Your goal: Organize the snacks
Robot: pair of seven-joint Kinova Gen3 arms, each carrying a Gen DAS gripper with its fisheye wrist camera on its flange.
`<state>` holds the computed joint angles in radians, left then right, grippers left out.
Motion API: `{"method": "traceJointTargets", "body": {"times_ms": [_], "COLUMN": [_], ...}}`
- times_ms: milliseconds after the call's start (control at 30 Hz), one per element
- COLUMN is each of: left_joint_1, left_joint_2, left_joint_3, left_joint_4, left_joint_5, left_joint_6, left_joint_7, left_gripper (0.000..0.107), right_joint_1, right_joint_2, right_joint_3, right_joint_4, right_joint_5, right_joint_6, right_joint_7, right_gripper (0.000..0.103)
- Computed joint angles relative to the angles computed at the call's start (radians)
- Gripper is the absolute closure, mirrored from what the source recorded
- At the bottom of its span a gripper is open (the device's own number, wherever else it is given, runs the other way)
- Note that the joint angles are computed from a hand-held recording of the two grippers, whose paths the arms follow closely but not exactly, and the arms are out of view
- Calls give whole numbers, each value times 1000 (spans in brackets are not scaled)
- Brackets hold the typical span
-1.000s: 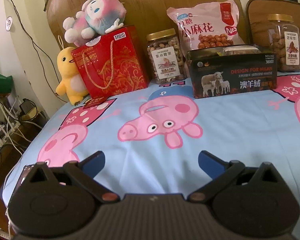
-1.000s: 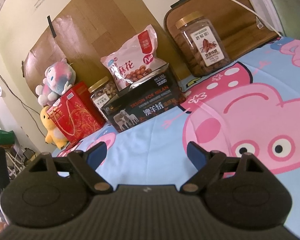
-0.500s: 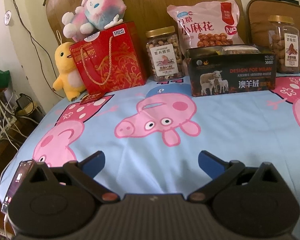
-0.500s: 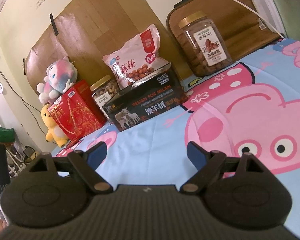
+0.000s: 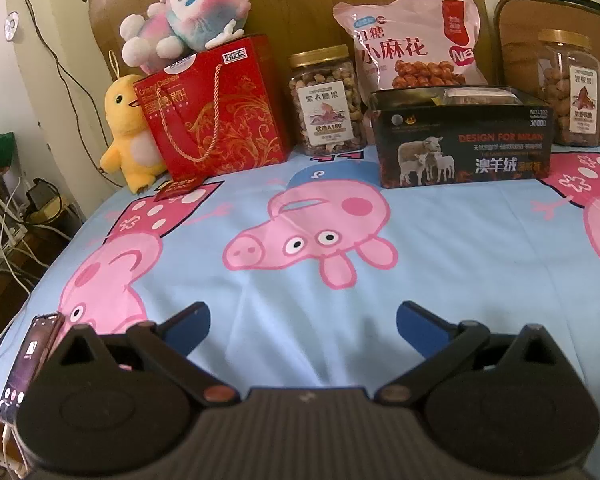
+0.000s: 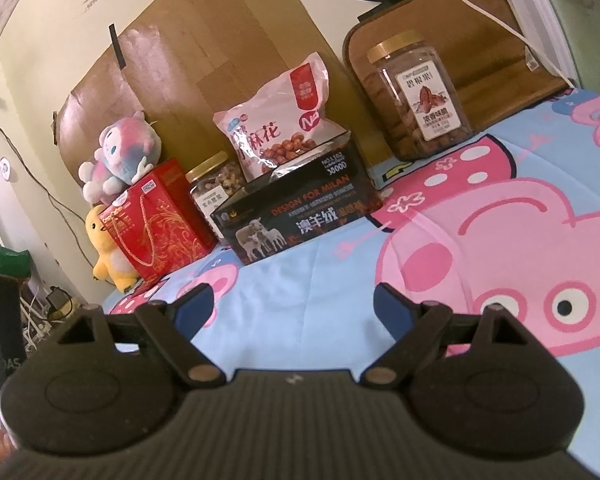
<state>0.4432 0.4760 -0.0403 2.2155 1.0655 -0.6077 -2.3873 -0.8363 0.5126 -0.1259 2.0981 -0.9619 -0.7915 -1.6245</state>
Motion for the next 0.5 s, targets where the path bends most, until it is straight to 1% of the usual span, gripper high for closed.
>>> {"method": "traceJointTargets", "body": {"times_ms": [267, 500], "left_joint_1": [-1, -10], "left_joint_2": [-3, -10], "left_joint_3": [2, -1], "left_joint_4": [0, 5], "left_joint_5": [5, -18], "left_joint_6": [7, 28], "left_joint_7": [-4, 20], "left_gripper": [5, 5], "right_joint_1": [-1, -1], "right_joint_2": [2, 1], "right_joint_3": [0, -1], "right_joint_4": [0, 1], "right_joint_5": [10, 8], "right_joint_6": [2, -1], "right_joint_7": [3, -1], "right_gripper": [15, 16]}}
